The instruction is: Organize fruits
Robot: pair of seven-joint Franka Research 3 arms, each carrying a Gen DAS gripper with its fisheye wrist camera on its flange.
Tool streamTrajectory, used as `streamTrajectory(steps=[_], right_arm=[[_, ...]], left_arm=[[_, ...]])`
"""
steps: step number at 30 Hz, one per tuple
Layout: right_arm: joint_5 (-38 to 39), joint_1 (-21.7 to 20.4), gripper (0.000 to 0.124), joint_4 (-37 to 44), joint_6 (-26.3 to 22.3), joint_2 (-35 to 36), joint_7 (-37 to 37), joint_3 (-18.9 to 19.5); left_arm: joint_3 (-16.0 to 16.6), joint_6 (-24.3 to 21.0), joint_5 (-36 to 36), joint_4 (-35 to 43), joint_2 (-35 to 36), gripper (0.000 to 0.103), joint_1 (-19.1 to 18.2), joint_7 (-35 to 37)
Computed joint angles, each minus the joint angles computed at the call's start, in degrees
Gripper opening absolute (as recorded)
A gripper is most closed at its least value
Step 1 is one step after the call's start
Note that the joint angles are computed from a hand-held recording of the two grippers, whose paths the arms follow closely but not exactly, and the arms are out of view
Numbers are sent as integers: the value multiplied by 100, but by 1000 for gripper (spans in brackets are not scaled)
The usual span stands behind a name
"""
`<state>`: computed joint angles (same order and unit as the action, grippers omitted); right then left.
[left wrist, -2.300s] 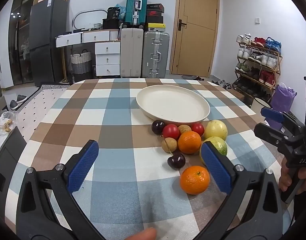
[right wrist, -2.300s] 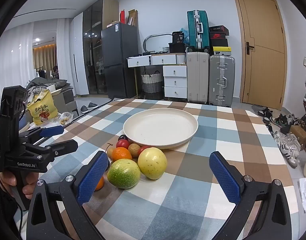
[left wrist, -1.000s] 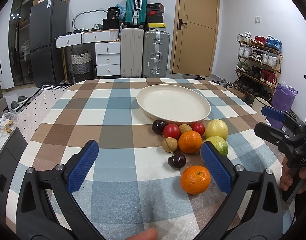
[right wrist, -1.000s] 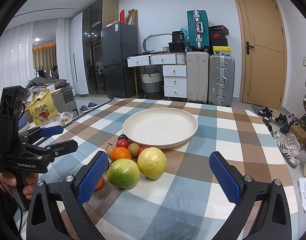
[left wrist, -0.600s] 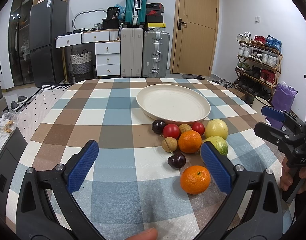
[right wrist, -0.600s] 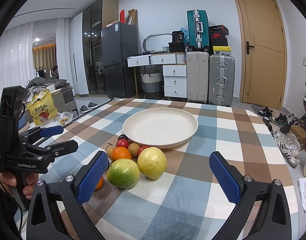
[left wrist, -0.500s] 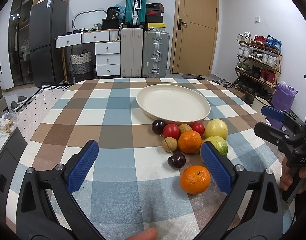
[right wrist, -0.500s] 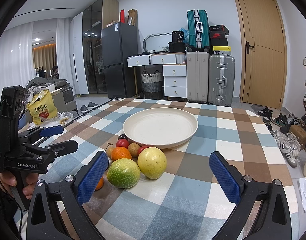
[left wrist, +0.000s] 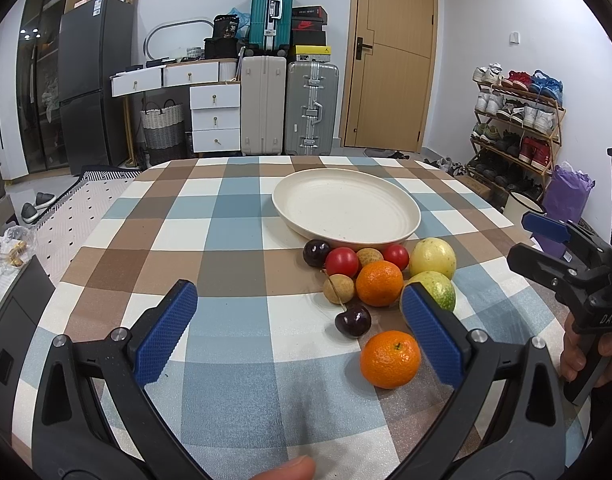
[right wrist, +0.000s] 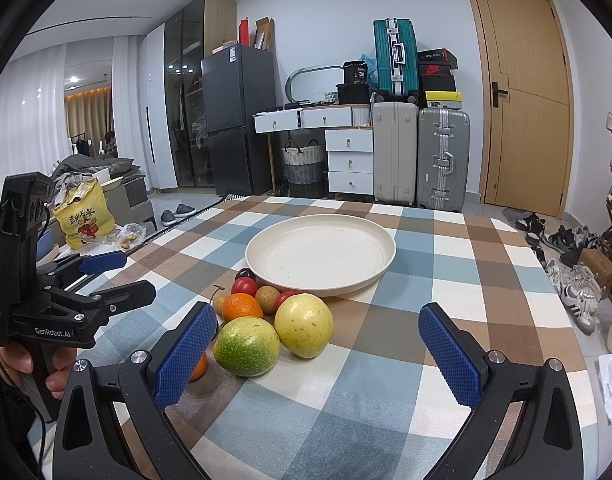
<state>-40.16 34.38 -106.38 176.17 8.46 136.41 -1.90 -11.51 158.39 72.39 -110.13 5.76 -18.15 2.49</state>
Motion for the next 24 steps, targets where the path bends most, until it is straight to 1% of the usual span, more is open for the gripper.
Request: streamTrajectory(steps=[9, 19, 24], right_arm=[[-12, 9, 103, 1, -5, -1, 15, -9], [106, -4, 103, 9, -59, 6, -138, 31], [474, -105, 103, -10, -211, -19, -449, 164]], left_arm=[[0, -7, -26, -2, -2, 102, -2, 28], [4, -5, 11, 4, 3, 102, -4, -4], [0, -17, -39, 5, 5, 102, -3, 51]])
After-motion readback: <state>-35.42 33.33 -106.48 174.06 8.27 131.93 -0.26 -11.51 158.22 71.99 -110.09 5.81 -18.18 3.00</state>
